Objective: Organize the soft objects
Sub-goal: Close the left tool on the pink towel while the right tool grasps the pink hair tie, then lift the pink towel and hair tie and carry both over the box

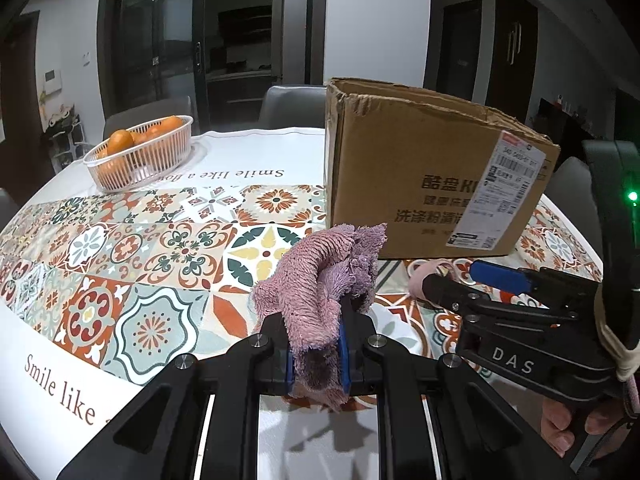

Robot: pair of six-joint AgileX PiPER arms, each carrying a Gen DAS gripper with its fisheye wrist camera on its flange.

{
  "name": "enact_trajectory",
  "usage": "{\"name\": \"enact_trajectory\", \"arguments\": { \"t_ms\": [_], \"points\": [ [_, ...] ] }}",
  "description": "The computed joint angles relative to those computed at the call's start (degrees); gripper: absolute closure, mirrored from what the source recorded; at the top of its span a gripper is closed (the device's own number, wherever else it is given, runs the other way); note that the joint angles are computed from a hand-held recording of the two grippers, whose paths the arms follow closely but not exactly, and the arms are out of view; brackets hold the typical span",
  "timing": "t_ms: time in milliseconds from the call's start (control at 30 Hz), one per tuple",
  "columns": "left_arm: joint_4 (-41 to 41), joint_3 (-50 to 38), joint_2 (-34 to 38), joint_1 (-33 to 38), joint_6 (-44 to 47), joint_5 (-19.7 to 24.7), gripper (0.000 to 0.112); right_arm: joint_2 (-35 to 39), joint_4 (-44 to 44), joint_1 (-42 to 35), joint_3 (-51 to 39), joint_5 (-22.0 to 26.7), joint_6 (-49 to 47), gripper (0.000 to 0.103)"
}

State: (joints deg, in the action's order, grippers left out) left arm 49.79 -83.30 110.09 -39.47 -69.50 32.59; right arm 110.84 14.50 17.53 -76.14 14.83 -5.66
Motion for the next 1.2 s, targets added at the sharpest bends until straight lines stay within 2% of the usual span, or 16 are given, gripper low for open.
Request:
{"name": "enact_trajectory", "arguments": {
  "t_ms": [233, 500, 533, 767, 800, 900, 1200],
  "points": [
    [-4.1, -2.0, 2.0, 1.7, 4.5, -0.7, 0.095, 3.9, -5.3, 0.3, -3.8, 1.4, 5.3, 0.047],
    [-5.2, -2.7, 2.9, 2.2, 5.6, -1.2, 0.095, 6.3, -14.0, 1.1, -6.3, 2.1, 14.0, 0.048],
    [-5.2, -2.7, 2.9, 2.2, 5.5, -1.2, 0.095, 6.3, -14.0, 1.1, -6.4, 2.2, 14.0, 0.051],
    [-5.5, -2.5, 2.7, 2.1, 5.4, -1.4, 0.095, 5.7, -16.3, 1.2, -5.9, 1.9, 15.5, 0.085],
    [-5.5, -2.5, 2.6, 2.0, 5.3, -1.3, 0.095, 5.3, -16.5, 1.2, -5.3, 1.6, 15.5, 0.087],
    [-5.6, -2.4, 2.1, 1.8, 5.2, -1.3, 0.095, 4.1, -16.0, 1.0, -4.0, 0.6, 15.0, 0.091],
    [-3.6, -1.6, 0.1, 0.0, 3.0, -0.8, 0.095, -1.5, -18.9, 0.9, 1.9, -2.7, 17.8, 0.091]
  ]
}}
